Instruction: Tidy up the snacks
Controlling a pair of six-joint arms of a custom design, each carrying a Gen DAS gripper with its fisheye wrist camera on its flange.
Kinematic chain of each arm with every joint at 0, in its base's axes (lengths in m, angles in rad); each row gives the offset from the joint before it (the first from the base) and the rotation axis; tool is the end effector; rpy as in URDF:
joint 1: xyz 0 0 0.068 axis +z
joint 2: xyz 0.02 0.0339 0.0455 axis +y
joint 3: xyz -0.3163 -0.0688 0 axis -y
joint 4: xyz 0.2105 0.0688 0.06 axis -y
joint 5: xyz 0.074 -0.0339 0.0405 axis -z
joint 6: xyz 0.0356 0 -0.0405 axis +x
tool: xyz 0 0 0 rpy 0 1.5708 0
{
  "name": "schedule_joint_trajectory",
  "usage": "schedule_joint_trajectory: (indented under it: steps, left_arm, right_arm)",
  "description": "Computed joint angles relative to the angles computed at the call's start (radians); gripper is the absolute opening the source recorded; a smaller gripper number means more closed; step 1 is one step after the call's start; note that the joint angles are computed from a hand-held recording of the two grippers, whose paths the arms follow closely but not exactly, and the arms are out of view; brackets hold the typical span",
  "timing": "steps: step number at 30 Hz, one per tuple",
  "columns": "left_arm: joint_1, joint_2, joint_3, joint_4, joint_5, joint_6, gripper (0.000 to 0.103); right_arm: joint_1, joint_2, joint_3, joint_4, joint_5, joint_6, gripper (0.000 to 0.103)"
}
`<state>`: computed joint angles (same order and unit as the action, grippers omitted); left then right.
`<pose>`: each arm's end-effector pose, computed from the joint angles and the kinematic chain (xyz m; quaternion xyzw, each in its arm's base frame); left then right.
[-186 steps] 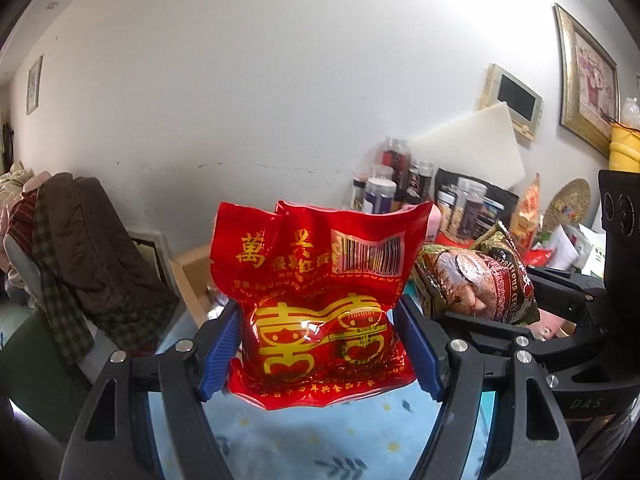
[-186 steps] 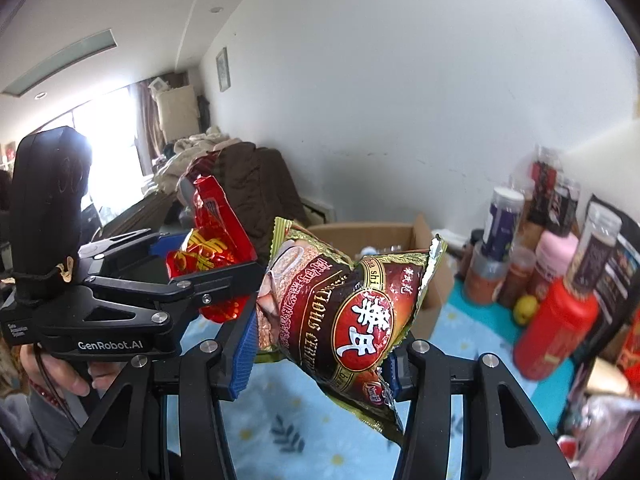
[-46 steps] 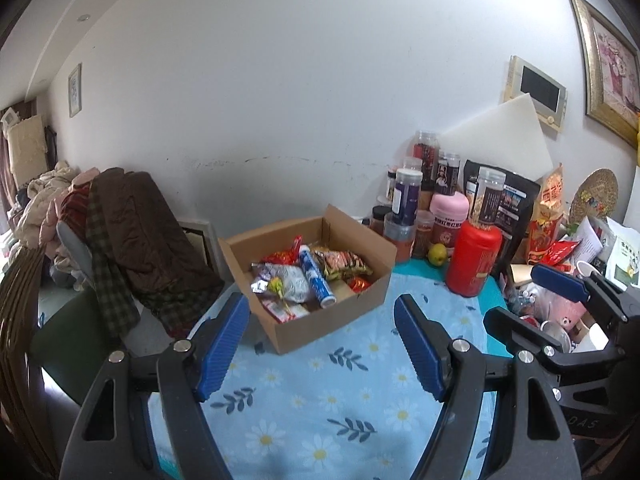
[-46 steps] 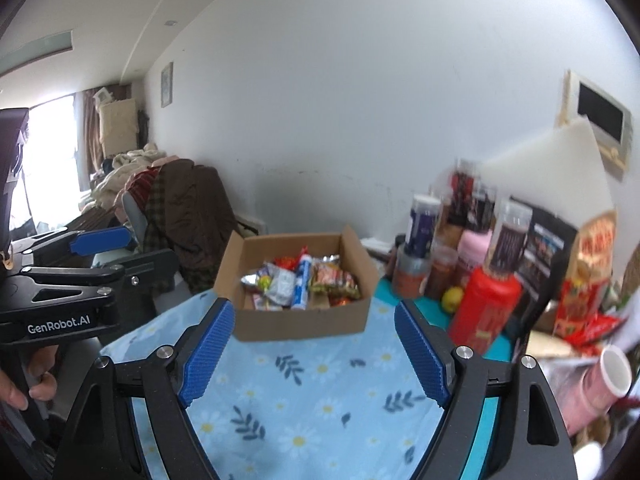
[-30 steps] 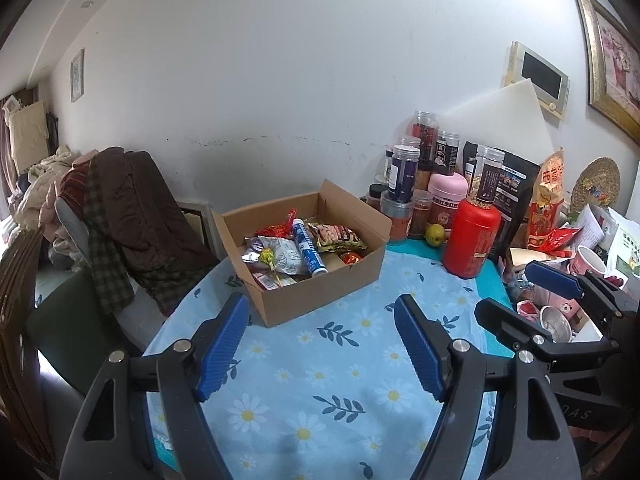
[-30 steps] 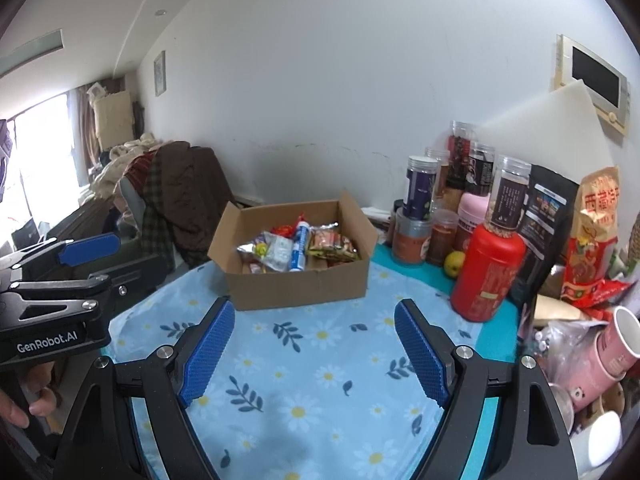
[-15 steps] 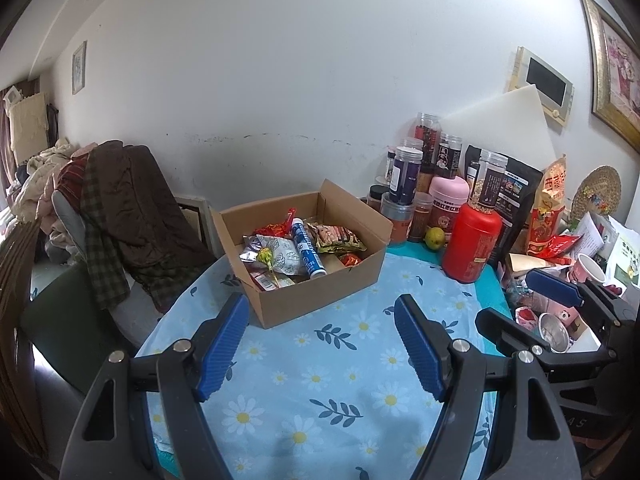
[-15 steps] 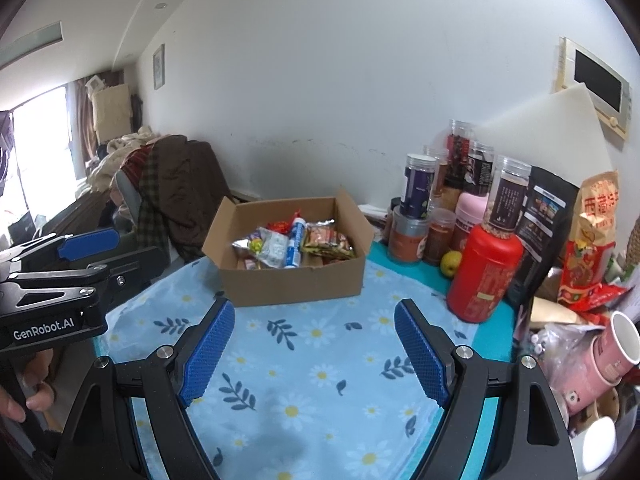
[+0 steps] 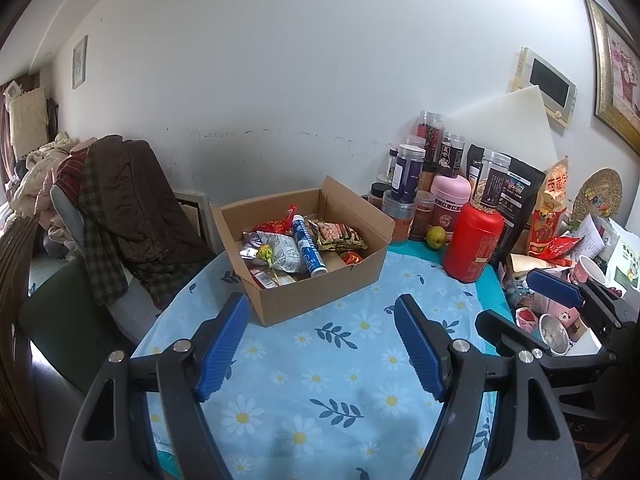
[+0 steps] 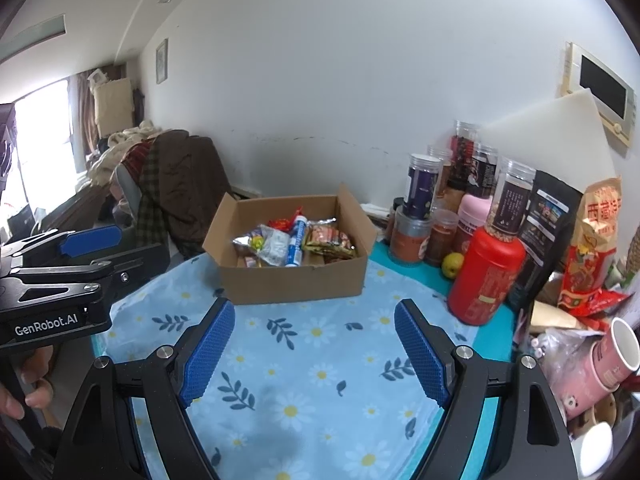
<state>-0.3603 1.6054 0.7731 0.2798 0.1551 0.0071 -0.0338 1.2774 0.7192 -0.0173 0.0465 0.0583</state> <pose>0.2881 -0.1144 0.2570 0.1961 0.8490 -0.1520 0.4665 0.2306 -0.0095 0.2961 0.0515 0.8770 -0.0146 0.4774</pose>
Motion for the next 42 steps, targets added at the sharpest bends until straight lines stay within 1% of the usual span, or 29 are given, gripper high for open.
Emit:
schedule_joint_trajectory:
  steps: [12, 19, 32, 35, 42]
  left_arm:
    - [0.002, 0.010, 0.010, -0.004, -0.009, -0.017, 0.075]
    - [-0.002, 0.019, 0.031, -0.035, -0.022, -0.021, 0.075]
    - [-0.004, 0.019, 0.030, -0.025, -0.026, -0.023, 0.075]
    - [-0.005, 0.011, 0.026, -0.026, -0.032, -0.021, 0.075]
    - [0.006, 0.002, 0.031, -0.049, -0.005, -0.019, 0.075]
  right_arm:
    - [-0.001, 0.013, 0.009, -0.003, 0.002, -0.003, 0.083]
    - [-0.012, 0.029, 0.010, -0.001, -0.002, -0.009, 0.083]
    - [-0.016, 0.035, 0.003, 0.006, 0.002, -0.012, 0.083]
    - [-0.017, 0.035, 0.001, 0.009, -0.001, -0.015, 0.085]
    - [-0.017, 0.034, 0.000, 0.010, -0.001, -0.016, 0.085]
